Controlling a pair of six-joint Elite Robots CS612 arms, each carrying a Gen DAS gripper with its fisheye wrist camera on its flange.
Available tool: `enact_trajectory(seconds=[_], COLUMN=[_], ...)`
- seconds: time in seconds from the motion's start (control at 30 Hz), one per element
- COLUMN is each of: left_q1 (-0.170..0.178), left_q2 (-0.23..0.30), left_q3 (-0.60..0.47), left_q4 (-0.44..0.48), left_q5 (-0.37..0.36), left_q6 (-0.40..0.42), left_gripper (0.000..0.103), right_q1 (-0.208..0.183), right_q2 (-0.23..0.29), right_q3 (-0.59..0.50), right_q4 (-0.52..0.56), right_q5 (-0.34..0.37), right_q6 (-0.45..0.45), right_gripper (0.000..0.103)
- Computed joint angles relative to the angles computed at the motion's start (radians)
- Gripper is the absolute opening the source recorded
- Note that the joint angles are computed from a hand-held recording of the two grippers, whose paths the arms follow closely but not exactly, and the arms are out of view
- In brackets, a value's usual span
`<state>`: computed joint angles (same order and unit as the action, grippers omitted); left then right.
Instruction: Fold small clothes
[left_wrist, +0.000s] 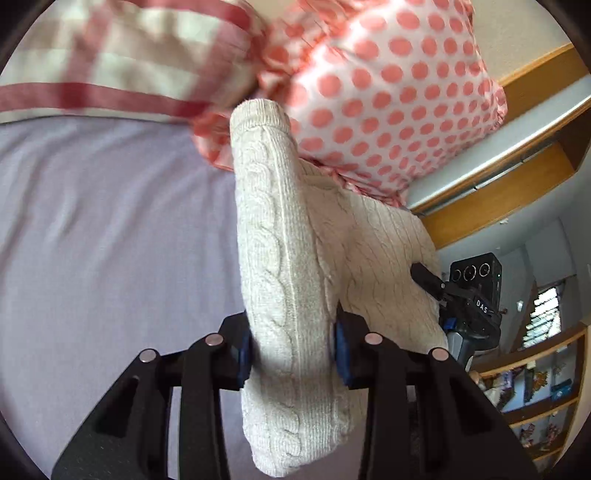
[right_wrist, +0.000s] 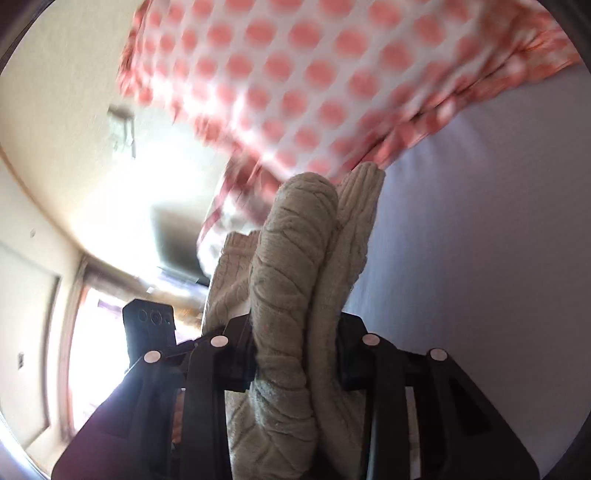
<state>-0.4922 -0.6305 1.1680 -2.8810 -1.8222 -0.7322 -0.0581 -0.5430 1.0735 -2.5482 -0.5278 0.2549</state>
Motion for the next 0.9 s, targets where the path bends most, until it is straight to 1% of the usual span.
enact_trajectory(seconds=[0.03, 0.07, 0.1, 0.13, 0.17, 0.2, 0.23, 0.27, 0.3, 0.33, 0.37, 0.4, 0.43, 0.47, 0.5, 0.53, 0.57, 0.6, 0.63, 0.67, 0.7, 0.73, 0.77, 0.8, 0.83, 0.87, 0.9], left_q1=[0.003, 0.005, 0.006, 0.008, 0.015, 0.023, 0.027, 0.027, 0.021, 0.016, 0.012, 0.009, 0.007, 0.003, -0.004, -0.011, -0.015, -0.021, -0.026, -0.029, -0.036, -0.045, -0.055, -0.062, -0.068, -0.074, -0.084], left_q2=[-0.011, -0.014, -0.006, 0.007, 0.021, 0.024, 0.019, 0.007, -0.017, -0.038, -0.054, -0.065, -0.070, -0.072, -0.070, -0.059, -0.047, -0.036, -0.018, -0.005, 0.006, 0.005, -0.001, -0.014, -0.029, -0.043, -0.067], left_q3=[0.017, 0.021, 0.006, -0.012, -0.020, -0.009, 0.008, 0.027, 0.063, 0.097, 0.127, 0.146, 0.161, 0.167, 0.165, 0.147, 0.127, 0.107, 0.077, 0.061, 0.050, 0.047, 0.045, 0.057, 0.081, 0.105, 0.143], left_q4=[0.016, 0.042, 0.096, 0.140, 0.142, 0.102, 0.060, 0.033, -0.007, -0.057, -0.115, -0.172, -0.219, -0.254, -0.265, -0.250, -0.224, -0.171, -0.102, -0.075, -0.078, -0.069, -0.040, -0.036, -0.063, -0.083, -0.095], left_q5=[0.034, 0.067, 0.108, 0.122, 0.100, 0.068, 0.049, 0.052, 0.092, 0.126, 0.143, 0.131, 0.110, 0.092, 0.072, 0.058, 0.041, 0.039, 0.061, 0.075, 0.116, 0.166, 0.203, 0.213, 0.216, 0.228, 0.263], left_q6=[0.004, 0.013, 0.020, 0.018, -0.004, -0.044, -0.059, -0.052, -0.027, -0.010, -0.002, 0.001, 0.003, 0.010, 0.030, 0.040, 0.046, 0.048, 0.044, 0.043, 0.066, 0.096, 0.112, 0.117, 0.127, 0.138, 0.154], left_gripper=[0.038, 0.039, 0.042, 0.047, 0.050, 0.051, 0.051, 0.050, 0.049, 0.049, 0.049, 0.049, 0.051, 0.052, 0.056, 0.061, 0.062, 0.063, 0.062, 0.061, 0.058, 0.058, 0.058, 0.062, 0.066, 0.068, 0.074], right_q1=[0.011, 0.023, 0.037, 0.050, 0.058, 0.060, 0.056, 0.055, 0.050, 0.044, 0.035, 0.027, 0.021, 0.022, 0.027, 0.036, 0.045, 0.063, 0.074, 0.088, 0.093, 0.092, 0.092, 0.091, 0.090, 0.089, 0.093], right_q2=[0.005, 0.012, 0.024, 0.038, 0.046, 0.056, 0.052, 0.038, 0.010, -0.019, -0.042, -0.050, -0.052, -0.052, -0.055, -0.060, -0.063, -0.055, -0.049, -0.036, -0.020, -0.022, -0.033, -0.050, -0.077, -0.106, -0.147], right_q3=[-0.013, -0.028, -0.051, -0.076, -0.091, -0.104, -0.099, -0.080, -0.043, 0.006, 0.045, 0.061, 0.065, 0.063, 0.057, 0.051, 0.045, 0.017, 0.000, -0.021, -0.026, -0.014, -0.001, 0.022, 0.064, 0.104, 0.163], right_q4=[0.031, 0.057, 0.092, 0.124, 0.138, 0.148, 0.144, 0.119, 0.052, -0.028, -0.122, -0.173, -0.189, -0.181, -0.137, -0.071, -0.011, 0.078, 0.131, 0.155, 0.142, 0.097, 0.094, 0.078, 0.032, -0.015, -0.087], right_q5=[-0.015, -0.045, -0.092, -0.156, -0.205, -0.216, -0.218, -0.236, -0.277, -0.296, -0.273, -0.207, -0.132, -0.077, -0.041, -0.044, -0.065, -0.128, -0.212, -0.291, -0.328, -0.342, -0.353, -0.352, -0.354, -0.367, -0.414], right_q6=[-0.025, -0.046, -0.057, -0.060, -0.053, -0.038, -0.030, -0.024, -0.026, -0.023, -0.007, 0.009, 0.008, -0.007, -0.052, -0.106, -0.144, -0.181, -0.192, -0.179, -0.167, -0.165, -0.173, -0.178, -0.193, -0.218, -0.246], right_gripper=[0.033, 0.033, 0.034, 0.036, 0.044, 0.049, 0.050, 0.053, 0.063, 0.069, 0.081, 0.088, 0.089, 0.094, 0.100, 0.102, 0.102, 0.102, 0.102, 0.102, 0.102, 0.102, 0.102, 0.102, 0.102, 0.102, 0.102])
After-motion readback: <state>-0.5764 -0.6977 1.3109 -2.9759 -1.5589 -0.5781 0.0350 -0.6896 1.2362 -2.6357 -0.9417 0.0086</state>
